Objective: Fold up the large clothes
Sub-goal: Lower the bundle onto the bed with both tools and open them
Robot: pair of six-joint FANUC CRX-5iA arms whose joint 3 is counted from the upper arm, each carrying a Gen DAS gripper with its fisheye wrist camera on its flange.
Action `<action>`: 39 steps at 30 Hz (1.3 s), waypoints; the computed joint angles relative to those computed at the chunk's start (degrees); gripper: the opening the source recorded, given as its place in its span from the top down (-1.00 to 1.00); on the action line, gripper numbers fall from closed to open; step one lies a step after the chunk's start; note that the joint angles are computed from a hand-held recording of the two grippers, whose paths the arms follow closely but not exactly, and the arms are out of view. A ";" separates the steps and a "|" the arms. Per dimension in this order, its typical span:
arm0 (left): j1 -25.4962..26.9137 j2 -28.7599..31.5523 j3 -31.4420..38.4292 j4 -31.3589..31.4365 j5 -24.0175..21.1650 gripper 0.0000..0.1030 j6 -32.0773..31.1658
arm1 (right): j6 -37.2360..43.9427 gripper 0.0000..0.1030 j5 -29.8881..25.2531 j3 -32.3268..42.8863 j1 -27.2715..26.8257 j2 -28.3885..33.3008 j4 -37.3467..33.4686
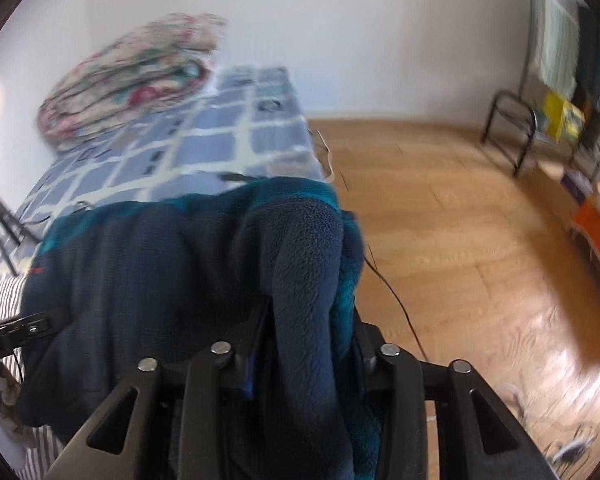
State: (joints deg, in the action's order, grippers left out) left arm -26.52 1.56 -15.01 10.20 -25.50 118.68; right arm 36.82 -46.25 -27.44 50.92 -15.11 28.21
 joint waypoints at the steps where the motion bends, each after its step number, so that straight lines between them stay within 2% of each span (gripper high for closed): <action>1: -0.13 0.09 0.65 -1.59 -0.65 0.11 0.93 | -0.38 0.20 0.06 -0.13 -0.20 0.17 0.27; 3: -0.32 0.00 1.68 -4.50 -2.00 -0.01 3.40 | -1.74 0.11 -0.52 -0.49 -0.18 -0.01 1.28; 5: -1.22 -0.52 2.95 -8.19 -3.74 -0.01 6.33 | -3.31 0.01 -1.41 -0.40 -0.11 -0.09 2.21; 10: -3.96 -2.31 5.50 -13.84 -8.76 -0.01 11.19 | -9.50 0.00 -4.39 -2.09 1.69 -3.12 6.41; 12: -6.08 -3.59 6.72 -17.94 -10.90 -0.01 14.84 | -12.13 0.01 -5.58 -3.19 3.33 -4.71 8.84; 15: -10.51 -4.99 9.78 -25.35 -15.78 -0.01 19.98 | -15.65 0.01 -8.85 -4.60 7.13 -7.83 11.72; 20: -17.13 -7.77 12.68 -32.04 -21.34 -0.01 24.80 | -19.44 0.01 -16.24 -5.02 15.70 -11.96 15.45; 22: -19.92 -8.73 14.02 -34.37 -23.92 -0.01 26.26 | -21.88 0.01 -20.18 -4.97 20.45 -13.83 17.52; 26: -28.34 -10.25 18.60 -42.29 -32.36 -0.01 30.55 | -26.00 0.01 -29.91 -4.00 31.01 -16.76 21.25; 29: -36.19 -11.06 22.60 -48.73 -39.68 -0.01 34.23 | -29.78 0.01 -39.55 -2.56 41.52 -18.50 24.15; 31: -42.44 -11.11 25.83 -53.50 -45.47 -0.01 36.74 | -32.98 0.01 -47.45 -0.88 50.86 -19.43 26.26; 37: -61.11 -8.15 36.78 -65.74 -63.00 -0.01 40.66 | -39.79 0.01 -69.13 7.18 75.25 -14.79 30.53; 39: -66.90 -6.48 40.23 -69.50 -68.16 -0.01 41.11 | -40.94 0.01 -73.95 10.22 80.76 -11.94 31.47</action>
